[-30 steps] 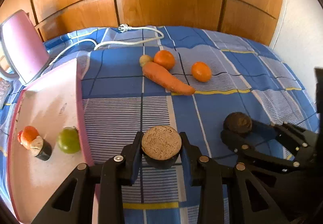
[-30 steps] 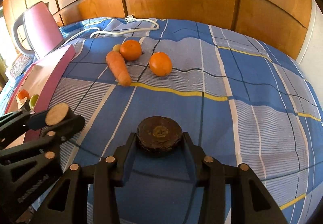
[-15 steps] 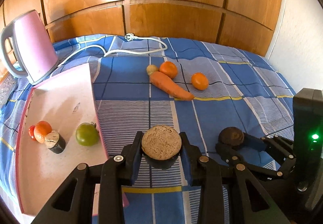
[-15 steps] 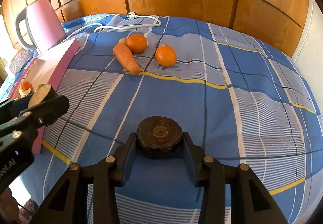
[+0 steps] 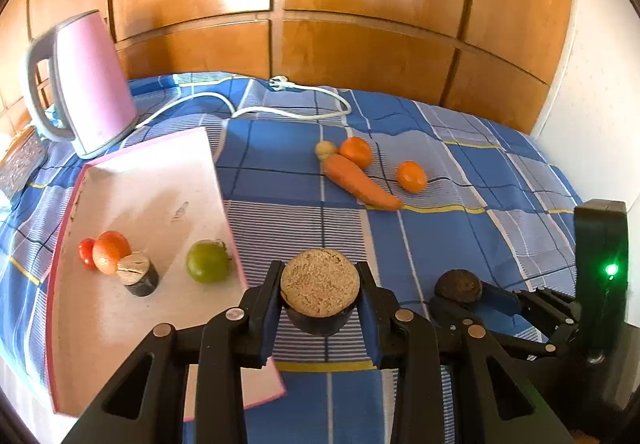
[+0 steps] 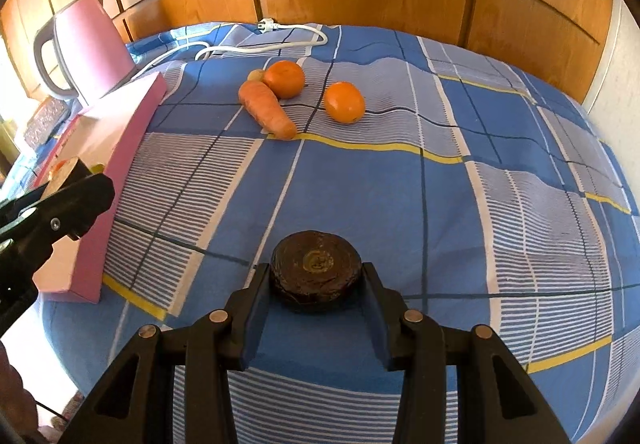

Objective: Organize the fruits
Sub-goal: 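Lift the beige slice with the left gripper while the right gripper lifts the beet, then place the beige slice in the tray with the left gripper while the right gripper places the beet there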

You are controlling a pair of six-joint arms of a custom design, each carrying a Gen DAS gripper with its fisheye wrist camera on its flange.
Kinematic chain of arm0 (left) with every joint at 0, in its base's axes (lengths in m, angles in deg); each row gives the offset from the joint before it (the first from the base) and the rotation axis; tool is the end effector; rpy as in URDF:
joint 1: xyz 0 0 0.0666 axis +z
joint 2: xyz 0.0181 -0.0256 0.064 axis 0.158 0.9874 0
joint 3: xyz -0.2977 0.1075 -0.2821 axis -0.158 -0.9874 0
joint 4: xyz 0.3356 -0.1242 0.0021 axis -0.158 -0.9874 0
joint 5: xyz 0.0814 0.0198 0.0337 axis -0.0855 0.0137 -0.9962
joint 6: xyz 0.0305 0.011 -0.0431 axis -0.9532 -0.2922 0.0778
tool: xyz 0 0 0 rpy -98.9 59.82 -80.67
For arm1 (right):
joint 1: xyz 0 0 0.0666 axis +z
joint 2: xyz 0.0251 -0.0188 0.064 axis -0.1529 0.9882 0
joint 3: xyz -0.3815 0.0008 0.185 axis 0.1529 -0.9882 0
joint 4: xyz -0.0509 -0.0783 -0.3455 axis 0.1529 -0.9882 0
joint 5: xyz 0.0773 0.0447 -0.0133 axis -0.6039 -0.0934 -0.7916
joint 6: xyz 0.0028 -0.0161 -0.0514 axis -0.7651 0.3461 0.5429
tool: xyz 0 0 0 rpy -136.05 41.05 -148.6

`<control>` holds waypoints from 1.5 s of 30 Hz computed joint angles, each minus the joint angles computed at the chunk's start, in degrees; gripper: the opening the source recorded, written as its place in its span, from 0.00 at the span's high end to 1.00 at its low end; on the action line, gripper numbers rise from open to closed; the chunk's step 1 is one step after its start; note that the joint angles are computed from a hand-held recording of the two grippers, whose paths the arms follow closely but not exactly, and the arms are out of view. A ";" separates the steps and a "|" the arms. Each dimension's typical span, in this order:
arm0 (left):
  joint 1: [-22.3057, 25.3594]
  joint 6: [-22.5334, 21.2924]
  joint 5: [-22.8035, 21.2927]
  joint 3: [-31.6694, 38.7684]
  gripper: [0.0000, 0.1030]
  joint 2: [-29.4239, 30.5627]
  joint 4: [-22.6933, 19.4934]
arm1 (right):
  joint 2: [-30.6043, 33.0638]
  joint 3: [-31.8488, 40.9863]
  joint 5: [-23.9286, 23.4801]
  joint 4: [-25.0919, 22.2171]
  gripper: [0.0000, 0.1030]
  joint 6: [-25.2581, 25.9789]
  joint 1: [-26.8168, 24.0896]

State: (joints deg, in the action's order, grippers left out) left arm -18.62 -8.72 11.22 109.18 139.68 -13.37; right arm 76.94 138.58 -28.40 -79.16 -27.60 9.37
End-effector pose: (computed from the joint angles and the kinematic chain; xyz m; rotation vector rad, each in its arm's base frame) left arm 0.4035 -0.2022 0.2887 -0.0256 2.3884 -0.1060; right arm 0.4312 0.1416 0.2305 -0.2208 2.5372 0.2078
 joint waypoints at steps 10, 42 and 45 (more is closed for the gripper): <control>5.23 2.39 0.67 -2.43 0.66 -2.53 -0.33 | -1.45 1.73 -3.98 -1.03 0.57 -2.18 1.54; 22.71 3.68 6.97 -0.08 0.66 -1.05 -1.42 | 9.20 22.39 -8.36 -6.62 0.57 6.35 13.55; 23.27 3.99 6.57 -0.88 0.62 -1.56 -0.99 | 10.93 24.65 -8.03 -7.65 0.57 6.64 14.09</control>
